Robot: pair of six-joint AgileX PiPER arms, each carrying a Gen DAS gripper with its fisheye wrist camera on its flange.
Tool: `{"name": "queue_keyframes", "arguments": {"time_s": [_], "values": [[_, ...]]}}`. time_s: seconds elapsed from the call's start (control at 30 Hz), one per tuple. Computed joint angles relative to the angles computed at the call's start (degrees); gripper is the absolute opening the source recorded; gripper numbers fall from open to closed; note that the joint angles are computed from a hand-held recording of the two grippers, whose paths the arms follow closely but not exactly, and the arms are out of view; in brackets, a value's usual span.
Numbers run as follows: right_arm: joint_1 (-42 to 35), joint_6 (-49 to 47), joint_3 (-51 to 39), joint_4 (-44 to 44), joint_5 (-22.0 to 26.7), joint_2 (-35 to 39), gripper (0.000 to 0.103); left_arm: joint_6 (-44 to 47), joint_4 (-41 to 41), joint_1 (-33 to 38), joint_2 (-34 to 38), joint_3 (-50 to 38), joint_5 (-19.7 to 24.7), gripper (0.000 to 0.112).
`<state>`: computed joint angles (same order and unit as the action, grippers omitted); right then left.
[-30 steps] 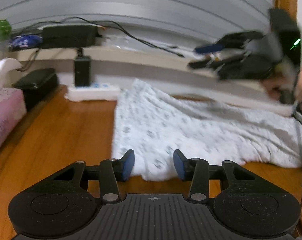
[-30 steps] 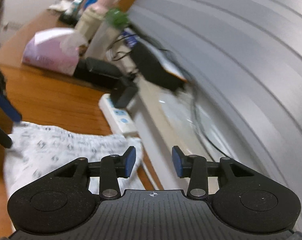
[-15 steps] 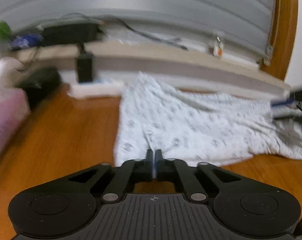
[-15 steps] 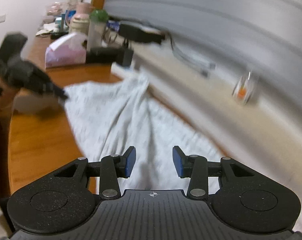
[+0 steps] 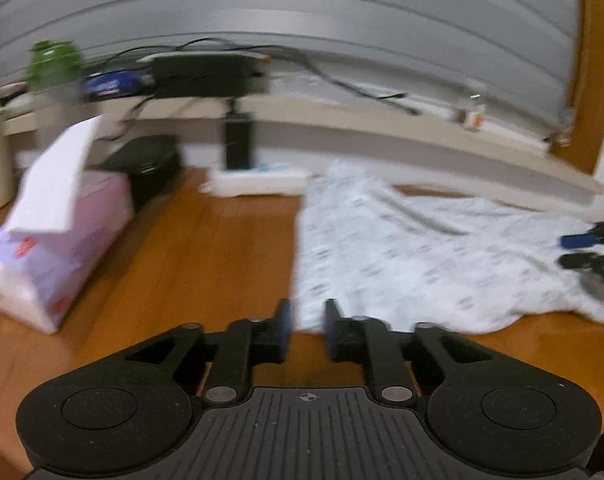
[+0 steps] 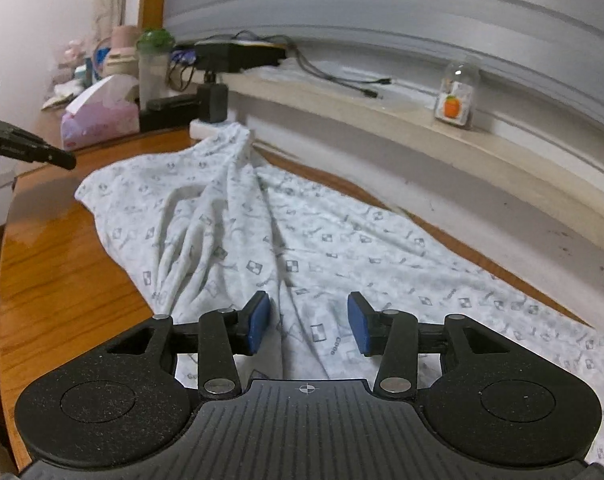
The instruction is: Fold clothes
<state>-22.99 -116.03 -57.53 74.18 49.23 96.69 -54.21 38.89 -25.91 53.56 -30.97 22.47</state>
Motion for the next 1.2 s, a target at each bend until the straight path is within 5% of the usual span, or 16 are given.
{"name": "queue_keyframes", "arguments": {"time_s": [0.2, 0.27, 0.37, 0.4, 0.6, 0.77, 0.9, 1.07, 1.2], "values": [[-2.6, -1.4, 2.1, 2.2, 0.3, -0.7, 0.05, -6.4, 6.1, -3.2, 9.3, -2.9, -2.8, 0.04], [-4.0, -1.9, 2.4, 3.1, 0.5, -0.6, 0.053, -6.4, 5.9, -1.6, 11.3, -3.0, -4.7, 0.034], [-5.8, -3.2, 2.9, 4.9, -0.1, -0.7, 0.054, -7.4, 6.5, 0.0, 11.2, -1.8, -7.3, 0.003], [-6.3, -3.2, 2.8, 5.4, -0.5, -0.7, 0.054, -10.8, 9.9, -0.5, 10.3, -1.2, -7.2, 0.002], [-8.8, 1.6, -2.2, 4.1, -5.0, 4.4, 0.053, -14.7, 15.9, 0.2, 2.4, -0.5, 4.6, 0.002], [-9.3, 8.9, -6.9, -1.4, -3.2, 7.5, 0.053, -3.2, 8.0, 2.1, 4.7, -0.7, 4.9, 0.005], [-8.6, 6.1, -5.3, -0.2, -4.7, 6.6, 0.054, -10.0, 13.8, -1.4, 4.7, -1.9, 8.4, 0.025], [-10.0, 4.6, -4.7, 1.2, -2.4, 6.2, 0.054, -14.8, 18.7, -5.7, 6.3, -5.1, 8.9, 0.071], [-13.0, 4.9, -4.0, 0.7, 1.4, 5.1, 0.055, -18.9, 22.8, -8.7, 11.9, -8.3, 6.4, 0.078]]}}
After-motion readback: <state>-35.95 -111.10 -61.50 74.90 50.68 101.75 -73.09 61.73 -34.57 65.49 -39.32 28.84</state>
